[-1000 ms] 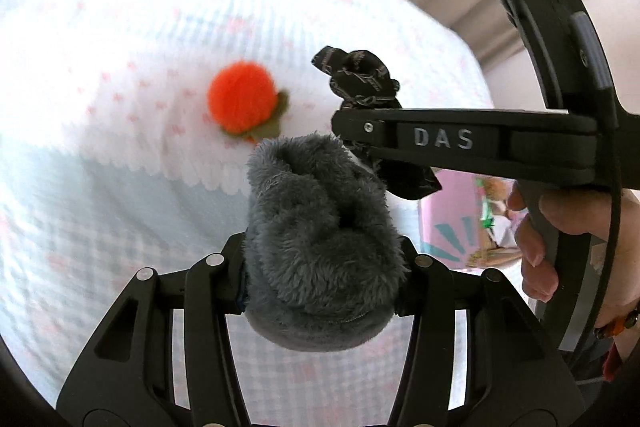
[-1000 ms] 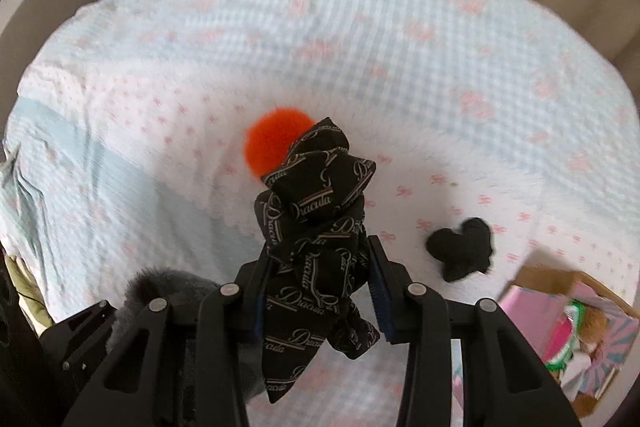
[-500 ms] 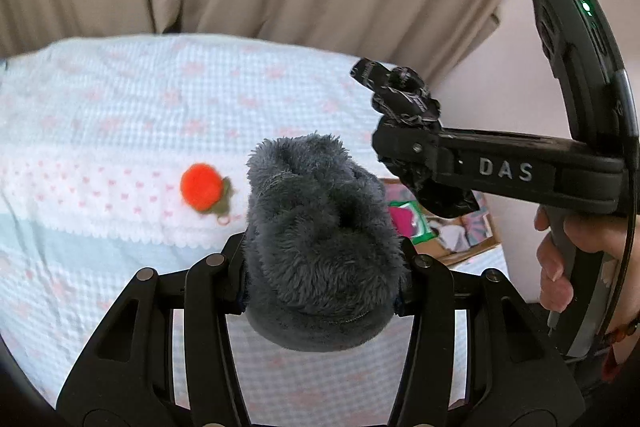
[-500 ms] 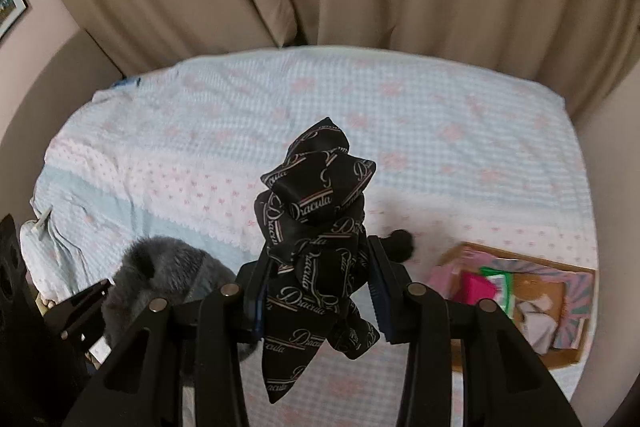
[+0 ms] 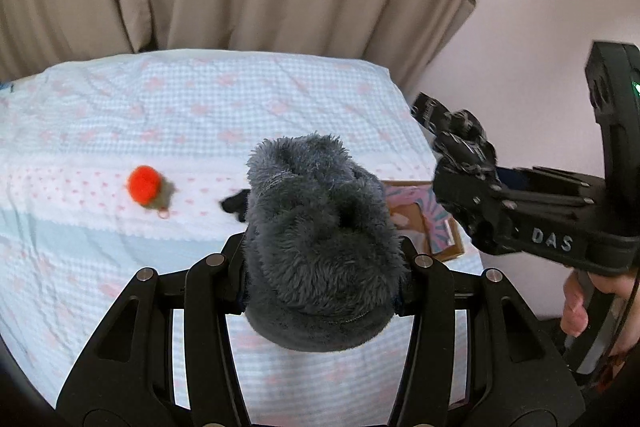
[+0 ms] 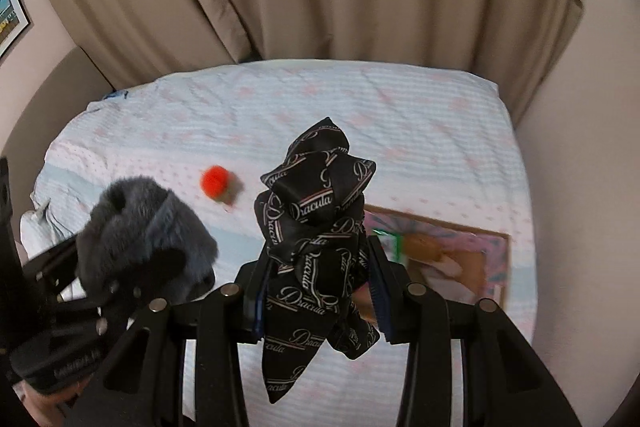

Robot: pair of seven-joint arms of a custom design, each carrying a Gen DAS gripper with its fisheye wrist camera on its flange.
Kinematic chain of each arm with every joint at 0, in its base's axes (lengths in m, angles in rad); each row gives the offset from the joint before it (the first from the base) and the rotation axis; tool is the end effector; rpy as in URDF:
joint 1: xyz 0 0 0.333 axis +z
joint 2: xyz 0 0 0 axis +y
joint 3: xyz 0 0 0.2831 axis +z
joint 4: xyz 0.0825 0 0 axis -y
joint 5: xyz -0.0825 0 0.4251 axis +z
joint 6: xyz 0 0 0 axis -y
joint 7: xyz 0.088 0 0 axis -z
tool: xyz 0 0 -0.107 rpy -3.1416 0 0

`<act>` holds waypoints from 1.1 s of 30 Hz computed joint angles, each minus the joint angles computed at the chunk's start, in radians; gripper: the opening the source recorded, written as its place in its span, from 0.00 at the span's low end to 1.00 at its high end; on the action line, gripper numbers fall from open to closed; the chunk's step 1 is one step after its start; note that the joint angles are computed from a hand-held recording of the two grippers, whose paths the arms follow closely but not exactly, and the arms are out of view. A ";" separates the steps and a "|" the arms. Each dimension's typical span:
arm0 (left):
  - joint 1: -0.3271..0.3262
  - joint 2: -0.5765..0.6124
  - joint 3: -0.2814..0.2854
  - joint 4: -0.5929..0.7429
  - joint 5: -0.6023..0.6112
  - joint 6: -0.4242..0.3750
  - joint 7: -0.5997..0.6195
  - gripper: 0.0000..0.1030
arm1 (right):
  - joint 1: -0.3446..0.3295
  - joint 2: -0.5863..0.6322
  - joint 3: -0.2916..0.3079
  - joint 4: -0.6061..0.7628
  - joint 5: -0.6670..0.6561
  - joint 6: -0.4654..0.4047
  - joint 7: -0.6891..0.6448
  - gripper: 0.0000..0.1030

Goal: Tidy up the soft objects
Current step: 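Carry grey sock and black socks over the box and open both tools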

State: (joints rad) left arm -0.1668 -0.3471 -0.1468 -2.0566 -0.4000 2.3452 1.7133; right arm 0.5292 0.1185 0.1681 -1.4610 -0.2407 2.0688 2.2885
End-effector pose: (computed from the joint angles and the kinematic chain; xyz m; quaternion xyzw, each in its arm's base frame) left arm 0.5179 -0.1839 0.6150 -0.5663 0.7491 -0.3341 0.0805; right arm 0.5248 0.4147 0.6324 -0.6941 0.6697 -0.1253 0.2324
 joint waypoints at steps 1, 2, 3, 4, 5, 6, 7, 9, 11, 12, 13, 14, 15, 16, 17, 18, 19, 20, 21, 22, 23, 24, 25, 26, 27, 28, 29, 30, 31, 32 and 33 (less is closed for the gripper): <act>-0.004 0.014 -0.018 0.008 0.011 0.002 -0.023 0.44 | -0.010 -0.050 -0.006 -0.066 0.009 0.011 -0.007 0.37; -0.009 0.032 -0.029 0.015 0.019 0.007 -0.037 0.44 | -0.020 -0.085 -0.010 -0.113 0.020 0.019 -0.013 0.37; -0.016 0.054 -0.042 0.029 0.028 0.006 -0.053 0.44 | -0.031 -0.115 -0.013 -0.155 0.037 0.030 -0.016 0.37; -0.025 0.075 -0.052 0.042 0.036 0.002 -0.065 0.44 | -0.045 -0.156 -0.020 -0.214 0.061 0.045 -0.020 0.37; -0.035 0.077 -0.065 0.046 0.047 -0.006 -0.084 0.44 | -0.057 -0.181 -0.024 -0.249 0.075 0.052 -0.026 0.37; -0.042 0.099 -0.072 0.060 0.058 -0.008 -0.091 0.44 | -0.068 -0.207 -0.027 -0.285 0.087 0.057 -0.025 0.37; -0.051 0.128 -0.082 0.081 0.074 -0.015 -0.102 0.44 | -0.078 -0.230 -0.031 -0.320 0.102 0.066 -0.025 0.37; -0.065 0.173 -0.090 0.111 0.092 -0.025 -0.112 0.44 | -0.097 -0.271 -0.040 -0.388 0.137 0.088 -0.027 0.37; -0.077 0.226 -0.098 0.149 0.116 -0.042 -0.128 0.44 | -0.114 -0.293 -0.047 -0.434 0.155 0.100 -0.027 0.37; -0.082 0.251 -0.101 0.166 0.125 -0.050 -0.134 0.44 | -0.123 -0.304 -0.052 -0.458 0.168 0.110 -0.023 0.37; -0.088 0.277 -0.103 0.185 0.136 -0.059 -0.140 0.44 | -0.128 -0.310 -0.054 -0.472 0.179 0.117 -0.021 0.37; -0.093 0.308 -0.106 0.209 0.155 -0.075 -0.153 0.44 | -0.135 -0.318 -0.060 -0.494 0.198 0.131 -0.019 0.37; -0.098 0.339 -0.108 0.234 0.172 -0.092 -0.165 0.44 | -0.140 -0.322 -0.064 -0.507 0.214 0.138 -0.020 0.37; -0.104 0.368 -0.109 0.256 0.187 -0.107 -0.177 0.45 | -0.145 -0.318 -0.071 -0.518 0.232 0.144 -0.026 0.37; -0.111 0.400 -0.112 0.282 0.207 -0.117 -0.194 0.45 | -0.150 -0.313 -0.073 -0.524 0.243 0.148 -0.032 0.37; -0.118 0.425 -0.112 0.301 0.226 -0.127 -0.205 0.45 | -0.155 -0.305 -0.077 -0.526 0.254 0.152 -0.040 0.37; -0.125 0.454 -0.112 0.325 0.246 -0.140 -0.212 0.45 | -0.160 -0.296 -0.082 -0.531 0.268 0.159 -0.049 0.37; -0.133 0.491 -0.111 0.354 0.267 -0.157 -0.217 0.45 | -0.166 -0.285 -0.089 -0.536 0.290 0.169 -0.060 0.37; -0.141 0.523 -0.109 0.380 0.284 -0.175 -0.222 0.45 | -0.171 -0.275 -0.094 -0.542 0.312 0.180 -0.072 0.37; -0.147 0.547 -0.108 0.398 0.296 -0.191 -0.227 0.45 | -0.176 -0.258 -0.100 -0.542 0.340 0.187 -0.087 0.37; -0.154 0.579 -0.106 0.426 0.307 -0.215 -0.233 0.45 | -0.181 -0.248 -0.102 -0.544 0.353 0.189 -0.094 0.37; -0.162 0.605 -0.104 0.448 0.317 -0.232 -0.237 0.45 | -0.187 -0.232 -0.105 -0.543 0.371 0.187 -0.101 0.37; -0.169 0.632 -0.102 0.471 0.328 -0.248 -0.240 0.45 | -0.193 -0.216 -0.107 -0.543 0.390 0.186 -0.108 0.37; -0.176 0.661 -0.099 0.493 0.341 -0.264 -0.240 0.45 | -0.197 -0.204 -0.106 -0.542 0.404 0.185 -0.110 0.37; -0.184 0.684 -0.095 0.513 0.354 -0.278 -0.244 0.47 | -0.202 -0.190 -0.106 -0.543 0.418 0.185 -0.114 0.37; -0.192 0.706 -0.091 0.531 0.368 -0.293 -0.250 0.48 | -0.207 -0.177 -0.107 -0.542 0.433 0.182 -0.119 0.37; -0.198 0.723 -0.088 0.544 0.379 -0.304 -0.252 0.48 | -0.212 -0.164 -0.107 -0.544 0.450 0.179 -0.126 0.37; -0.202 0.736 -0.086 0.553 0.386 -0.312 -0.251 0.48 | -0.217 -0.153 -0.106 -0.542 0.456 0.175 -0.125 0.37; -0.207 0.748 -0.084 0.562 0.393 -0.321 -0.251 0.48 | -0.221 -0.145 -0.104 -0.545 0.455 0.172 -0.120 0.37; -0.212 0.762 -0.082 0.573 0.401 -0.332 -0.252 0.48 | -0.224 -0.143 -0.103 -0.549 0.457 0.171 -0.121 0.37; -0.214 0.772 -0.080 0.582 0.405 -0.339 -0.250 0.48 | -0.227 -0.138 -0.102 -0.550 0.463 0.169 -0.124 0.37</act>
